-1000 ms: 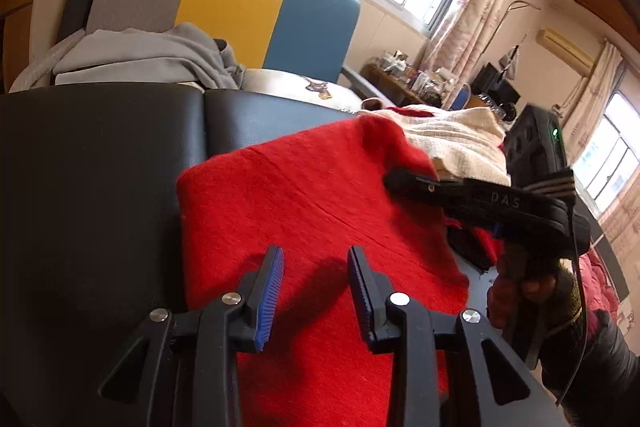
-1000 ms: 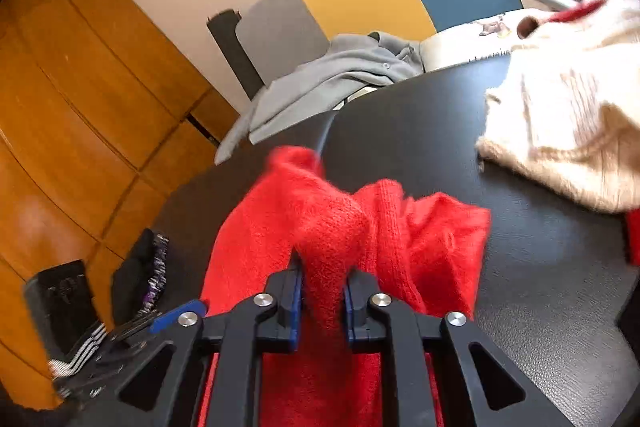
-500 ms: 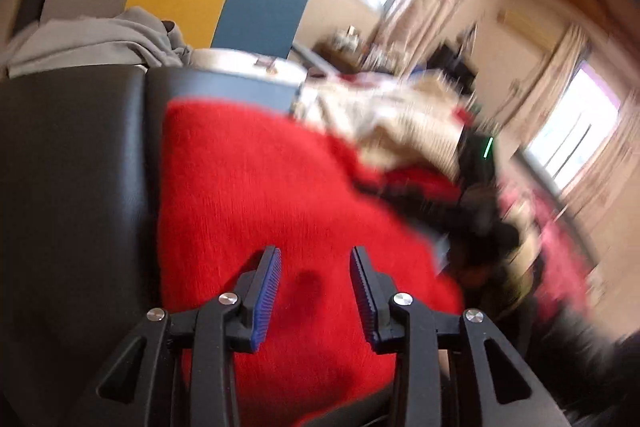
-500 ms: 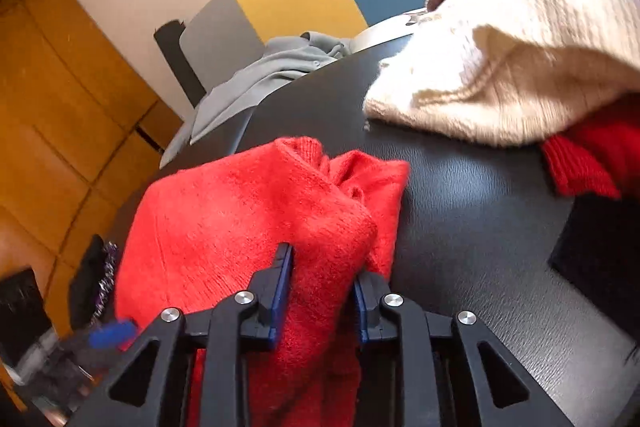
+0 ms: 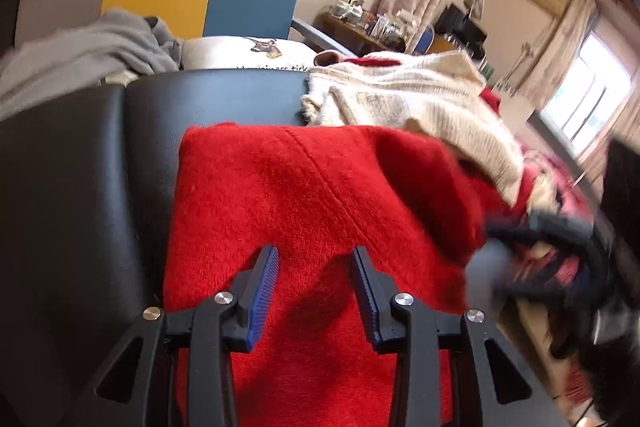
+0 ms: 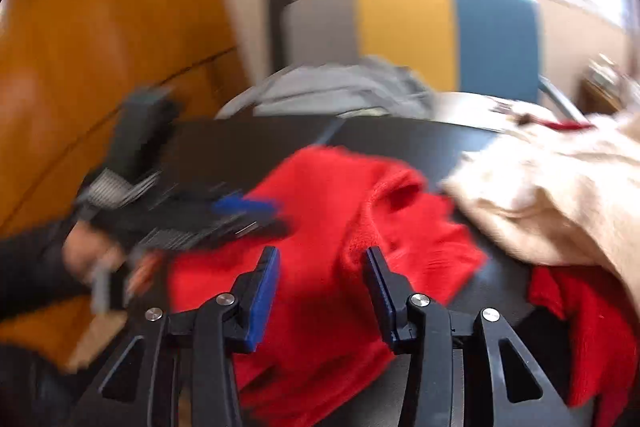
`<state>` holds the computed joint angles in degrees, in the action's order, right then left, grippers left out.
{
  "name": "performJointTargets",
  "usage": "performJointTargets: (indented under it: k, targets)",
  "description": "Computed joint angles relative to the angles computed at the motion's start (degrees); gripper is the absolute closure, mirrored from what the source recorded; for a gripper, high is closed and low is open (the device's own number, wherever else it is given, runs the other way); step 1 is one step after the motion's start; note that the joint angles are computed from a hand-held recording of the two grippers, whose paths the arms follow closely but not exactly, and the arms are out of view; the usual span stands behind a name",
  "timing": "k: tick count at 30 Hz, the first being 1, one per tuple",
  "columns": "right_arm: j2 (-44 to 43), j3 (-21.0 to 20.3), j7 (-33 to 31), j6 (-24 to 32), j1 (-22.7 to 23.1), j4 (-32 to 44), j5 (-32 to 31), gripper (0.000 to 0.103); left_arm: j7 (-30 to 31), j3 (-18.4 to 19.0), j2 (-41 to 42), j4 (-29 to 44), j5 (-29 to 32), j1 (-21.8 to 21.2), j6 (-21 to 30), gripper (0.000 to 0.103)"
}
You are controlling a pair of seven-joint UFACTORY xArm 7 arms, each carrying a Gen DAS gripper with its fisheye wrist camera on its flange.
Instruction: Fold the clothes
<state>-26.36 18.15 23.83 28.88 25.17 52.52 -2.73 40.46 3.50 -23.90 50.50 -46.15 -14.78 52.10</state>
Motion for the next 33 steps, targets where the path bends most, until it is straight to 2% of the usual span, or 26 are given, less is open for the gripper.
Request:
performJointTargets:
  k: [2,4,6,10,11,12,13,14,15,16,17,21,25,28,33]
  targets:
    - [1.52,3.49,-0.32,3.16,-0.63,2.32,-3.67,0.062,-0.12,1.2,0.53,0.72,-1.27,0.2,1.89,0.066]
    - [1.6,5.95,2.21,5.45,-2.02,3.22,-7.14,0.062,-0.29,1.08,0.88,1.15,-1.08,0.68,2.77,0.066]
    - [0.84,5.64,3.91,5.69,-1.8,2.77,-7.9,0.061,-0.38,0.56,1.01,1.22,-0.87,0.94,2.76,0.066]
    - [4.0,3.47,0.77,3.01,2.42,3.3,-4.07,0.06,-1.14,0.02,1.15,1.07,-1.09,1.12,2.58,0.066]
    - [5.59,3.88,0.26,4.31,3.08,4.12,-3.96,0.06,-1.37,0.22,1.1,0.94,-1.51,1.15,2.87,0.066]
    - [7.33,4.99,-0.23,8.01,3.1,5.07,-5.41,0.062,-1.53,0.51,1.04,0.82,-1.99,1.21,3.32,0.066]
    - [7.54,7.32,-0.52,10.96,1.23,4.26,-6.33,0.063,-1.64,1.23,0.99,0.61,-3.12,1.17,4.77,0.069]
    - [7.17,7.26,0.39,11.51,1.68,1.65,-8.17,0.063,-1.73,2.05,0.98,0.36,-4.5,1.19,6.66,0.069]
    - [4.95,4.98,2.89,9.66,4.1,-2.0,-9.58,0.063,-1.44,2.23,0.38,-0.52,-5.4,1.38,7.4,0.07]
    - [2.58,3.35,4.53,6.9,5.2,-5.28,-8.95,0.063,-0.65,1.6,-0.77,-1.83,-5.33,1.57,6.71,0.075]
    - [0.89,3.2,4.7,6.53,4.67,-6.83,-6.48,0.063,0.45,0.39,-2.44,-3.6,-4.84,1.57,4.56,0.076]
    - [0.24,2.79,4.68,5.74,4.78,-7.85,-5.1,0.063,-1.3,-1.48,-6.9,-6.85,-3.36,0.68,-1.32,0.071]
    - [0.04,1.59,3.28,5.75,5.31,-7.63,-1.38,0.063,-2.1,-0.52,-11.78,-9.57,-0.56,-0.13,-5.19,0.066]
    - [-0.08,0.32,3.19,6.74,6.27,-6.72,0.93,0.061,-2.66,0.6,-13.6,-10.23,3.11,-0.26,-7.49,0.066]
    - [-2.37,2.2,6.25,5.17,4.29,-5.61,0.77,0.055,-3.53,3.46,-11.29,-7.9,5.23,-1.23,-10.26,0.065]
